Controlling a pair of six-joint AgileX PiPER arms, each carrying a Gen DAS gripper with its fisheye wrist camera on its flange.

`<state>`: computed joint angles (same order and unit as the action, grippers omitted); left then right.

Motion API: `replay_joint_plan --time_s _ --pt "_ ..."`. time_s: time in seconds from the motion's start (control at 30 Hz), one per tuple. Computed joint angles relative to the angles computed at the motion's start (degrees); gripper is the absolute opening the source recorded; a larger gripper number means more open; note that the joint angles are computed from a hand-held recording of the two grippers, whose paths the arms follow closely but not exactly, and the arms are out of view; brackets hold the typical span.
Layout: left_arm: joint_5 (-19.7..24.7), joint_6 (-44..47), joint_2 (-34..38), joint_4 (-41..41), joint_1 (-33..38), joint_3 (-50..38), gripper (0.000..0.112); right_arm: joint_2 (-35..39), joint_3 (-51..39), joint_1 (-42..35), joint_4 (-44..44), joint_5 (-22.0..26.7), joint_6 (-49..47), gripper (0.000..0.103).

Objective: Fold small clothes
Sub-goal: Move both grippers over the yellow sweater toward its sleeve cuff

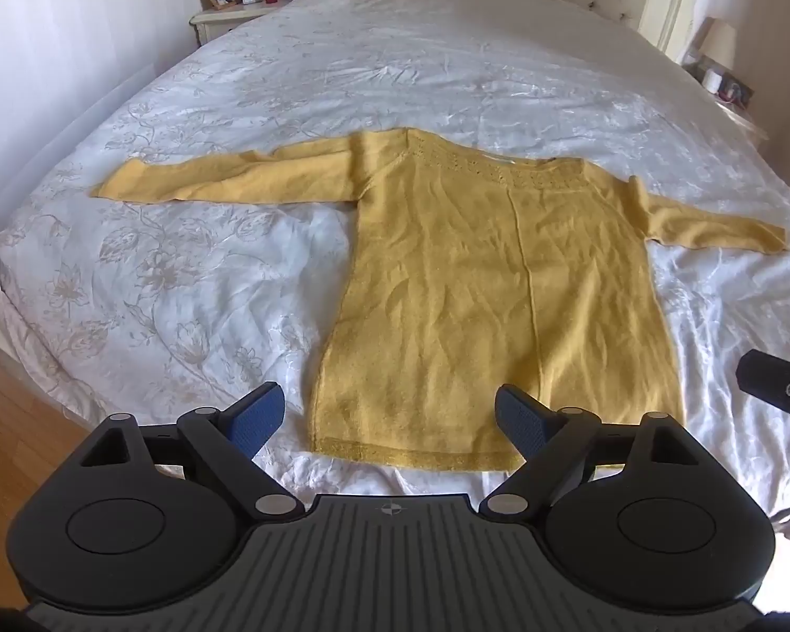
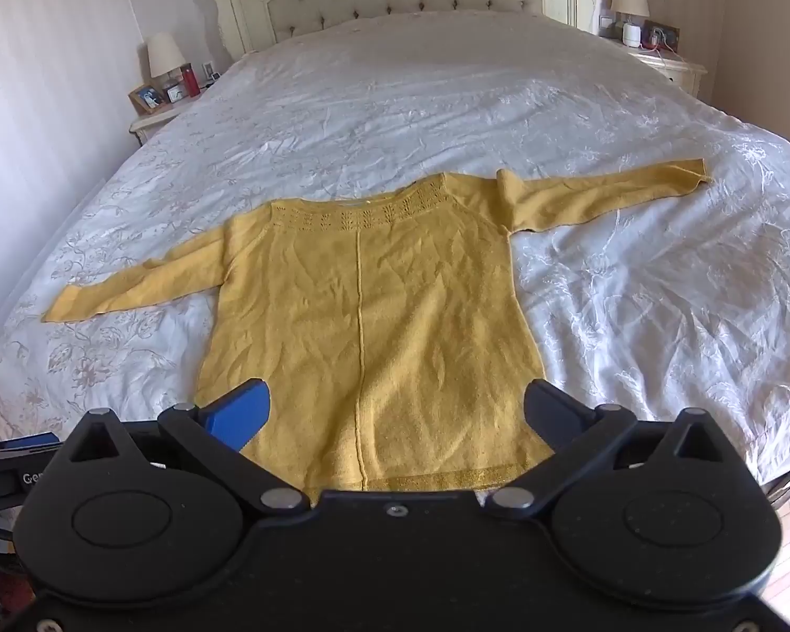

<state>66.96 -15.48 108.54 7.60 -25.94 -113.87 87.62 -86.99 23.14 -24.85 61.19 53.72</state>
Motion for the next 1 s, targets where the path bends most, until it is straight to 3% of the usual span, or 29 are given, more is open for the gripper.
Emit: replay_joint_plan --time_s 0.37,0.47,1.0 --pt "-0.5 1.2 2.6 1.6 -0.7 -6.1 0.087 1.5 -1.9 -2.2 0.4 -1.2 0.6 0.102" --pt "-1.4 1.7 2.1 2.8 -1.2 -5.4 0.087 2.8 -2.5 -3.3 3.0 -2.9 -0.8 0.102" --pt "-2.5 -1.2 2.4 -0.1 3.6 -4.0 0.083 8.1 -9.0 -3.9 8.2 -2.3 -7.3 0.102"
